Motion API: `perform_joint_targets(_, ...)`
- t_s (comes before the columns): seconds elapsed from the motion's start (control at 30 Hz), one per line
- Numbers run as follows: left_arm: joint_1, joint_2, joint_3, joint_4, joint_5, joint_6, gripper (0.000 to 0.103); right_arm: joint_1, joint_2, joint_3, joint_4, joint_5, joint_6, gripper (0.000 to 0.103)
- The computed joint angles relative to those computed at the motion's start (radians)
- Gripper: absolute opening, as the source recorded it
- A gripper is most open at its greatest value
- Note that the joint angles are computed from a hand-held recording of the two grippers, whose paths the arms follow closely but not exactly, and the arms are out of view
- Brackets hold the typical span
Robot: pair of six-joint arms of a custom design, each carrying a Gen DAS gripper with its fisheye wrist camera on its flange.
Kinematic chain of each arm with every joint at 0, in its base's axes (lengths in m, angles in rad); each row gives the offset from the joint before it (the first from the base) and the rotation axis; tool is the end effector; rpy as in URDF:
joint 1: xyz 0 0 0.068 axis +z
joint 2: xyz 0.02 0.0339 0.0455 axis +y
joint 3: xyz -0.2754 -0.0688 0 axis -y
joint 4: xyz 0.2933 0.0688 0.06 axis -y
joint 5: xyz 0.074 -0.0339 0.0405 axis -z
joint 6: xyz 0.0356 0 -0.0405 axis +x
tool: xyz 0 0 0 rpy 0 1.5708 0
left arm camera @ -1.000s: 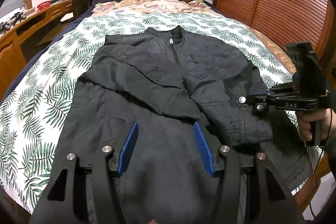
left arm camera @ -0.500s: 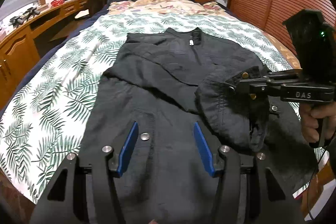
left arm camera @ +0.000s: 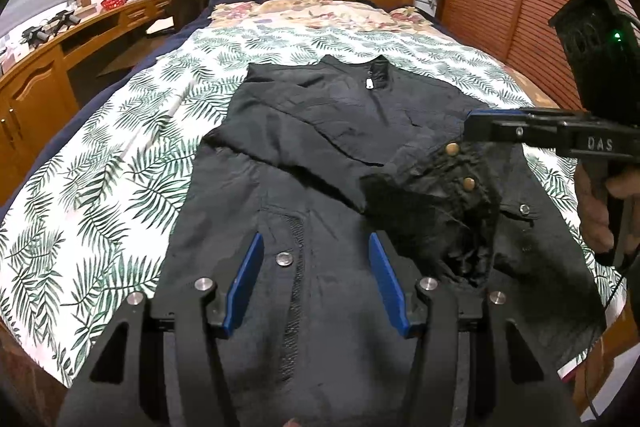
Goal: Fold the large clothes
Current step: 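Open the right gripper and withdraw it from the jacket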
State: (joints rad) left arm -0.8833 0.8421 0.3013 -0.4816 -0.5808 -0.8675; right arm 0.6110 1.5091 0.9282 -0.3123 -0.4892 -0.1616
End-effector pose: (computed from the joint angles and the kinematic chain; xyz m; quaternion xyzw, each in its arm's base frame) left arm 0.1249 -0.1213 0.1309 -0.0702 0.9229 -0.0226 0.3779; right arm 0.2748 0.2129 0.1954 -0.4193 0.8173 0.2945 0.2635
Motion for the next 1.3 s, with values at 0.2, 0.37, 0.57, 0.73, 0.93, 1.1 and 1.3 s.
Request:
perform_joint_targets(0.2,-0.015,0.022,0.009,0.032,0.005,0.011,0.054,-0.078,-0.053,-0.030,-0.029,0.056,-0.047,0.047)
perform_joint_targets(0.37,-0.018,0.058,0.015,0.090,0.022,0.037,0.054,-0.151,-0.104,-0.087,-0.046,0.102,-0.089,0.047)
perform_joint_targets(0.57,-0.019,0.194,0.039,0.219,0.076,0.082,0.054,-0.251,-0.185,-0.200,-0.048,0.149,-0.136,0.047)
perform_joint_targets(0.73,-0.021,0.323,0.064,0.309,0.134,0.107,0.054,-0.329,-0.246,-0.289,-0.035,0.157,-0.142,0.047)
perform_joint_targets(0.93,-0.005,0.405,0.072,0.356,0.181,0.123,0.054,-0.422,-0.197,-0.301,0.015,0.176,-0.134,0.047)
perform_joint_targets(1.1,0.014,0.392,0.048,0.361,0.188,0.120,0.054,-0.481,-0.074,-0.224,0.061,0.202,-0.110,0.047)
perform_joint_targets(1.3,0.029,0.399,0.029,0.380,0.200,0.121,0.054,-0.525,0.089,-0.067,0.107,0.222,-0.082,0.047)
